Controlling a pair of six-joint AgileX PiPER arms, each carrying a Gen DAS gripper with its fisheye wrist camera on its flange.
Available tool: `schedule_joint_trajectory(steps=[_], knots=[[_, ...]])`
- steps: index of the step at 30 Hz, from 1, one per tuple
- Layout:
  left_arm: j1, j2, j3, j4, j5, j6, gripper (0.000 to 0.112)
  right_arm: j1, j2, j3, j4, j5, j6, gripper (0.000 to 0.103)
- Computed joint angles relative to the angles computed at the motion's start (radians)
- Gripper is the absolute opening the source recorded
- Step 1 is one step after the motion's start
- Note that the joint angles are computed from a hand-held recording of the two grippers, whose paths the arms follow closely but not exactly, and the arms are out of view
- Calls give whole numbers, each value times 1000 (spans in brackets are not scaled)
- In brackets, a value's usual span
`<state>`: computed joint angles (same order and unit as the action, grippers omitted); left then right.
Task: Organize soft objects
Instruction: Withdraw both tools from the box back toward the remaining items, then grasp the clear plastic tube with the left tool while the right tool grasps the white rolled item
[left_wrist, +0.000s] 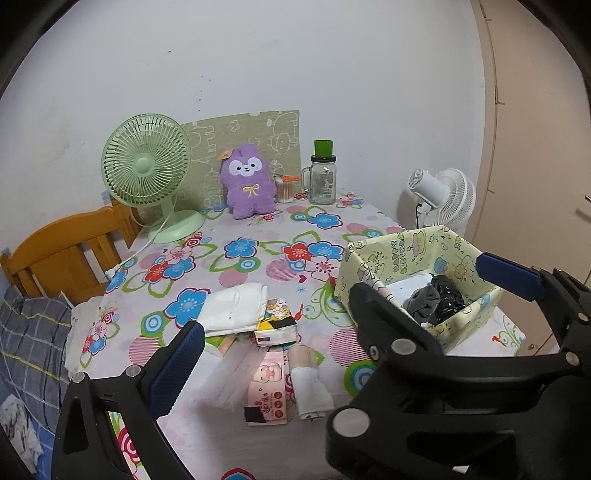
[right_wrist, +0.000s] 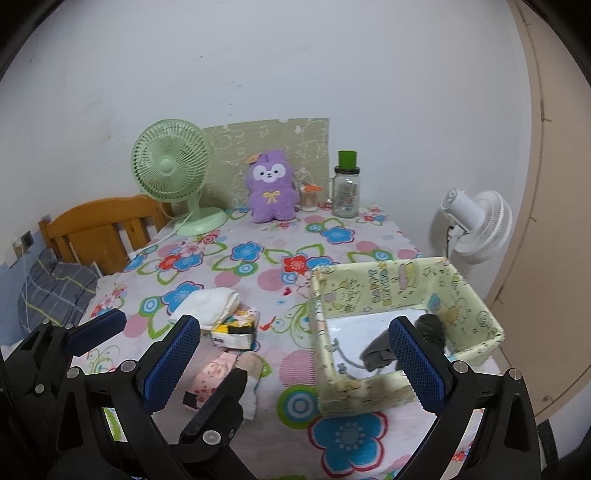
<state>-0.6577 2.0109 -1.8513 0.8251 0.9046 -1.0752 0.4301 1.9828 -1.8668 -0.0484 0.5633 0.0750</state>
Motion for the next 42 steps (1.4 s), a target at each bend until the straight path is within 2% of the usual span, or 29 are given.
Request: schedule_joint_trajectory(steps=[14,26,36,39,42], knots=[[68,-32,131,-9,-54,-20,103,51,99,-76,-8,37,15,102],[139,-71,255,-23,-130,-79,103,93,187,-169,-34,89,37,94],[196,-40,270,-108,-161,-28,98,104,322,-357,-11,240,38,82],[208,-32,276,-128,-175,-17,96,106,354,-392,-31,264,64,72],[221,-12,269,-162,-185,8,93,97,418,-491,-3,342,55,71]])
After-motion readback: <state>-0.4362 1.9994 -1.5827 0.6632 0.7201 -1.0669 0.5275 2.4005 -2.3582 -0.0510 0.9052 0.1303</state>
